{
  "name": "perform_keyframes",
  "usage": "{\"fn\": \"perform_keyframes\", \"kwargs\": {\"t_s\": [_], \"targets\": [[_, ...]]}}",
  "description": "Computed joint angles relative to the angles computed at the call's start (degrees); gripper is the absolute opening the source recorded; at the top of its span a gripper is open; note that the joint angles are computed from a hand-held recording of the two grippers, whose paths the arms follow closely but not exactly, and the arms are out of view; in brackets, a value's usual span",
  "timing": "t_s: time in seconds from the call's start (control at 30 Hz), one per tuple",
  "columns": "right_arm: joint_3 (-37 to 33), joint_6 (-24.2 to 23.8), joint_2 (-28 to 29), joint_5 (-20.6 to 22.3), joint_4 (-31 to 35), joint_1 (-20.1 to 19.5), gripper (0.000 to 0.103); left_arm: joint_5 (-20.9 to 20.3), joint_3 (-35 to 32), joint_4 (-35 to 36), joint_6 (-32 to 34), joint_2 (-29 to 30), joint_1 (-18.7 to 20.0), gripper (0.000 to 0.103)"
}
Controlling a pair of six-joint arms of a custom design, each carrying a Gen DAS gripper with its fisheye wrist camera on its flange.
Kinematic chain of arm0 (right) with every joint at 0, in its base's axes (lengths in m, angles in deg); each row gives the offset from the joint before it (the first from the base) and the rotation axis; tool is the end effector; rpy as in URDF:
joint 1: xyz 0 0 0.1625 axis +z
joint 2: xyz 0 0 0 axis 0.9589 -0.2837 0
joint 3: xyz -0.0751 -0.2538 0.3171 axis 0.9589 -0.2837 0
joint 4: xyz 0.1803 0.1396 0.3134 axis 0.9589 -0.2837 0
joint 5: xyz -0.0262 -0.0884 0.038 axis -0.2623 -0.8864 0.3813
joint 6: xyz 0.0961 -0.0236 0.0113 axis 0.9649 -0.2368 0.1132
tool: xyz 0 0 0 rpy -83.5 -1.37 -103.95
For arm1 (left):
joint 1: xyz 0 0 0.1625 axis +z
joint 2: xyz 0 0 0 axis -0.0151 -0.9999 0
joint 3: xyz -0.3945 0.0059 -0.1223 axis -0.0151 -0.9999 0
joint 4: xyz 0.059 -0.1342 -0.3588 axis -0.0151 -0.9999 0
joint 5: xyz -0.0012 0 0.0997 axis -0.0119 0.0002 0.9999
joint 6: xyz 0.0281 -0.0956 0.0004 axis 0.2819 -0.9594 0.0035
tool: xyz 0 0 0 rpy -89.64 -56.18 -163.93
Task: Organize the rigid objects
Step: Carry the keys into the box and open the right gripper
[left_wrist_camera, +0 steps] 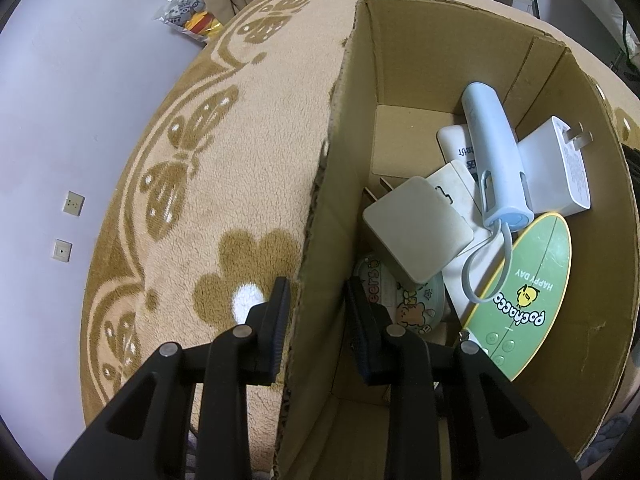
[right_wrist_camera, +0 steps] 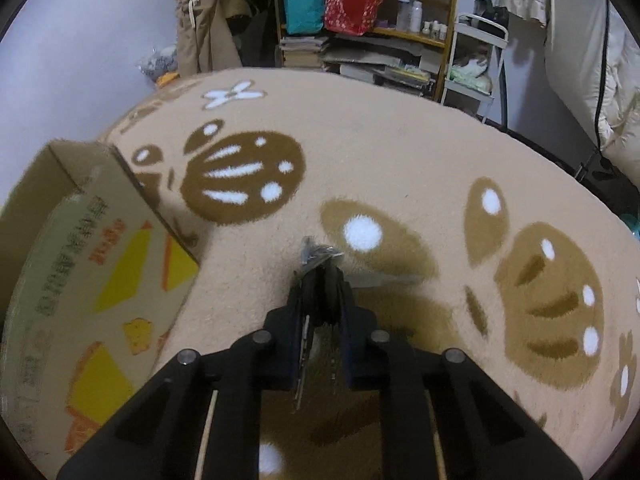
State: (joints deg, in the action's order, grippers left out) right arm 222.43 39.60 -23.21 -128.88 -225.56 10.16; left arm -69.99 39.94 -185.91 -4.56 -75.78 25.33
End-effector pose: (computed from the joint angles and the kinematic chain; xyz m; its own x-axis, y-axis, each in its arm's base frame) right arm 0.0451 -0.3262 0.2206 -0.7342 0.1061 0.6706 -0.3273 0.8101 -0.4865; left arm -0.2673 -0.3344 0.0610 -0.4839 0.1986 -0.8523 0.3615 0.9323 0.0120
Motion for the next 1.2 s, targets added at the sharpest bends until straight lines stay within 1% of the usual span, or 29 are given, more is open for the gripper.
{"fn": "perform_keyframes", "kwargs": {"t_s": [0.13,0.2,0.33,0.4,0.6,0.73,0.8,0.9,1.03,1.13,1.2], "targets": [[0.99,0.23,-2.52,0.42,0.03,1.82,0.017,0.11,0.06,0.15,-0.05,0.02,-0.07,0.028],[1.23,0.47,-3.19,-0.18,-0.70,3.08,0.017,0.12,0.14,0.16,-0.07,-0.10,-0.04,0.028],[1.82,2.68,-6.17,0.81,-0.94,4.77,0.017,0.07,0.09,0.14,-0.12,0.02,-0.13,0.028],[2.08,3.25,-8.16,2.58,-0.63,5.27,0.017,0.07,0.09,0.10,-0.13,0.02,-0.11,0.028],[1.84,5.97,-11.48,4.74,1.74,9.16,0.017,0.06,0.05,0.21,-0.22,0.07,-0.17,0.028],[1.85,6.35,-11.07,5.74,1.03,13.41,0.017,0.06,0.11,0.14,-0.17,0.01,-0.15,0.029],[1.36,6.81,-10.91,6.29,2.11,15.63,0.017,0.04,0.07,0.15,-0.17,0.07,-0.16,0.029],[1.14,7.86,-11.04,8.33,4.25,18.19,0.017,-0.01,0.06,0.12,-0.15,0.05,-0.17,0.029],[1.57,10.25,-10.02,10.73,6.47,19.65,0.017,-0.16,0.11,-0.12,-0.18,-0.08,-0.11,0.029],[1.77,10.20,-7.33,10.86,6.35,20.32,0.017,-0.16,0.04,-0.15,-0.17,-0.12,-0.02,0.029],[2.05,10.16,-6.45,11.12,6.99,19.93,0.017,-0.10,0.04,-0.06,-0.18,-0.09,-0.03,0.029]]}}
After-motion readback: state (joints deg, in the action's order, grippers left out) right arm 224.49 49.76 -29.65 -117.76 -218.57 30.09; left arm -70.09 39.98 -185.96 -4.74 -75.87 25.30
